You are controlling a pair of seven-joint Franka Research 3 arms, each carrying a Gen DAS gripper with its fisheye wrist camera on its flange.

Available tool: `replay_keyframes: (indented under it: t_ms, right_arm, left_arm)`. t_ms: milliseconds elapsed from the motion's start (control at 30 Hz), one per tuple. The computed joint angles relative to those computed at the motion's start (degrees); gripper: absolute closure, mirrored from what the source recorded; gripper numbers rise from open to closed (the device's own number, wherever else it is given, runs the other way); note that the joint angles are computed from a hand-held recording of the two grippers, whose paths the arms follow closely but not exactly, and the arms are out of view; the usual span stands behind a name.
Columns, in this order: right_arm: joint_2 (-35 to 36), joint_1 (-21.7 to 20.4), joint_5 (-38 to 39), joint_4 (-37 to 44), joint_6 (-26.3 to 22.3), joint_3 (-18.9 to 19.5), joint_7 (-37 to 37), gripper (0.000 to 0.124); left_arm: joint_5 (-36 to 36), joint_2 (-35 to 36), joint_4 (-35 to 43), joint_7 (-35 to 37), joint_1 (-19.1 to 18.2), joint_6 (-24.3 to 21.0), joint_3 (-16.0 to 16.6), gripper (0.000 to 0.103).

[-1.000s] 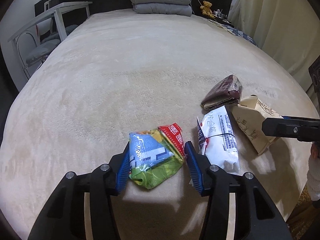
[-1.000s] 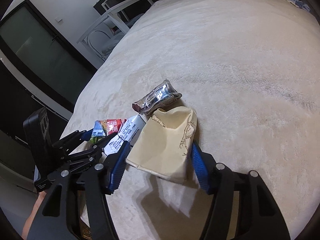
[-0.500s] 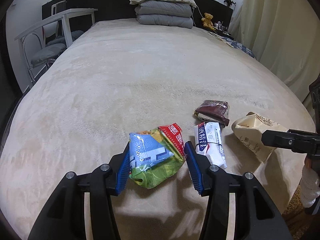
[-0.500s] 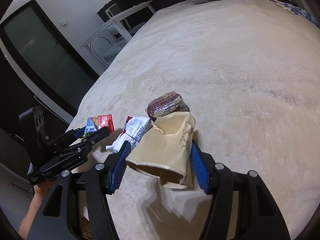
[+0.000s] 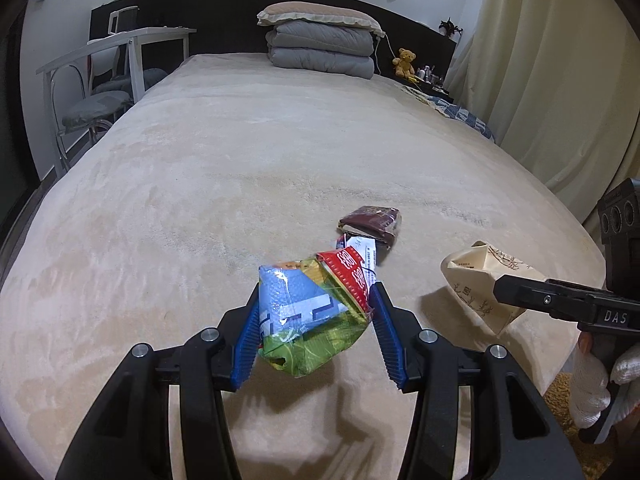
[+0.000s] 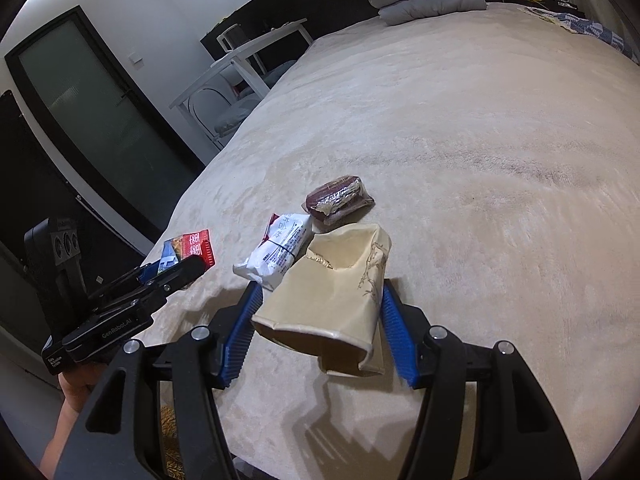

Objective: Collect trash
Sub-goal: 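Carry the snack wrapper and paper bag down over the black bin with both tools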

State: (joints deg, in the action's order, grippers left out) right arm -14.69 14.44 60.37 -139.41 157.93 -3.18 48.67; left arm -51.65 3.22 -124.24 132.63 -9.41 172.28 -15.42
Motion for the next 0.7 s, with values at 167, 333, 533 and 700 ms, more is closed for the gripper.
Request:
replay_keyframes:
  t_ms: [167,333,533,700]
  right_arm:
    - [-4.57,1.34,1.84,-4.77,2.37,0.06,-2.5,0.065]
    - [-10.39,3.66,3.42,-10.01,4.7,-0.77,-5.2,0.065]
    - [-17.17,5.55,2.15,-16.39,6.61,-1.6,-4.67,0.065]
    - [-21.77,7.68,0.51,-20.61,8.28,-2.5,-3.51,0.064]
  left_arm:
    - [-10.15,-4.38,-3.87,7.41,-2.55,0.34,0.36,0.054]
    - [-20.2,-8.26,-7.11,15.38,-7.16,0.83,3.09,0.054]
    - [-28.47,-12.56,-11.1,21.21,-10.7,1.41,5.17,0.054]
    - [-34.48,-15.58,-14.02,25.6,-12.09,1.87,5.19,0.054]
